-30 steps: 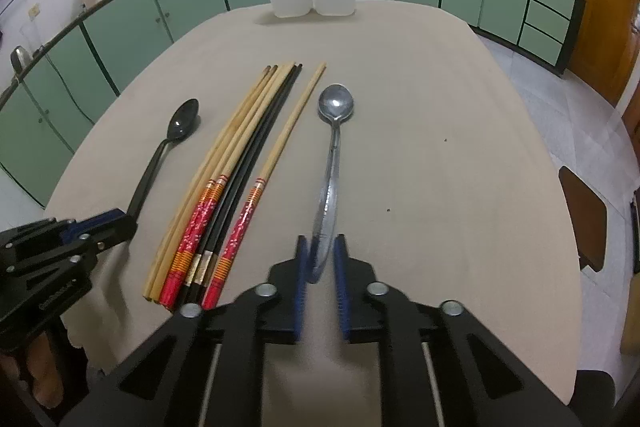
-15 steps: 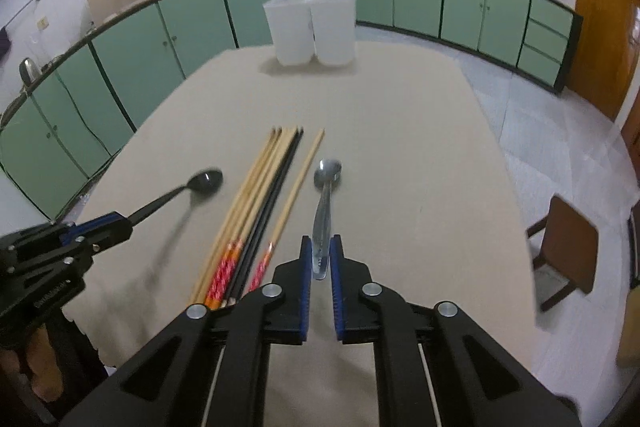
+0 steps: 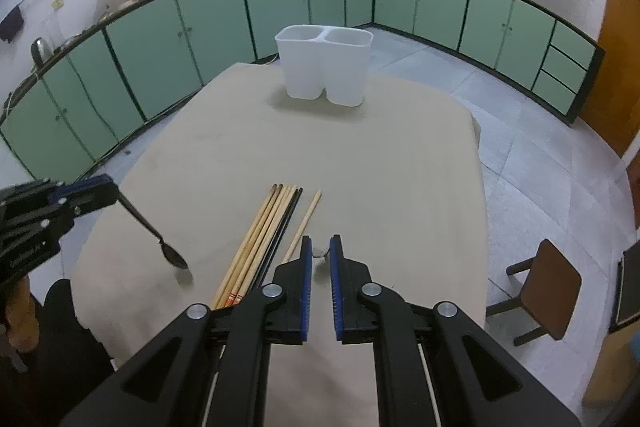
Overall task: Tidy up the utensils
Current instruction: 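Carry the black spoon with the left tool while the right tool carries the silver spoon to the white holder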
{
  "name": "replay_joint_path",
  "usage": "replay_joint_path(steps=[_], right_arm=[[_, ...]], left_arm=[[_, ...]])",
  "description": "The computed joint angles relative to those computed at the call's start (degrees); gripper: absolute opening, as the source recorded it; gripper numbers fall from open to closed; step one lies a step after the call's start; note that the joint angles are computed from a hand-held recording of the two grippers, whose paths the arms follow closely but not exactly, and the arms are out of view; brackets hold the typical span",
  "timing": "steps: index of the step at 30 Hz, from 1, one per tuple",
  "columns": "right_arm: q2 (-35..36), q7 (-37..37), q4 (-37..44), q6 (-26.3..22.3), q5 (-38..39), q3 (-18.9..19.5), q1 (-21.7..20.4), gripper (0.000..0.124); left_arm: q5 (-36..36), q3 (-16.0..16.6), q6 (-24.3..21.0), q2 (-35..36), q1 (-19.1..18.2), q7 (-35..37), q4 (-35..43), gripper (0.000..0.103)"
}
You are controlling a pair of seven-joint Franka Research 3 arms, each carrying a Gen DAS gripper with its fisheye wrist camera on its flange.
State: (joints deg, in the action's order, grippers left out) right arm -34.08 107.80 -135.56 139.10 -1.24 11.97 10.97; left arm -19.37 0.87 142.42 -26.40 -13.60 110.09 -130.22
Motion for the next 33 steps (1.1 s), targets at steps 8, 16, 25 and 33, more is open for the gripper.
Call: replay_joint_path(steps=[8,16,25,33], right_arm=[[3.20,-4.56,6.56,-5.34,2.27,-2.43,1.04,0.009],[8.06,-6.35,14.10,-6.70,2.04,-2.76,0.53,0.008],[18.46,-7.57,27.73,-9.27,3.11,-5.02,0.92,0.008],[31.45,-7.07,46.97,-14.65,1.74,-7.51,1.10,0.008]], left_arm=[[-1.47,0.41,-3.07,2.93,-0.11,2.52,5.70,0.010],[-1.94,-1.40,-5.47,9.70,2.24,3.19,14.89,0.010],[1.21,-5.50,-7.87,20.59,6.23,-0.74,30.09,0.010],[6.88,-9.59,-11.81,34.72,8.20,-6.61,50.80,0.010]])
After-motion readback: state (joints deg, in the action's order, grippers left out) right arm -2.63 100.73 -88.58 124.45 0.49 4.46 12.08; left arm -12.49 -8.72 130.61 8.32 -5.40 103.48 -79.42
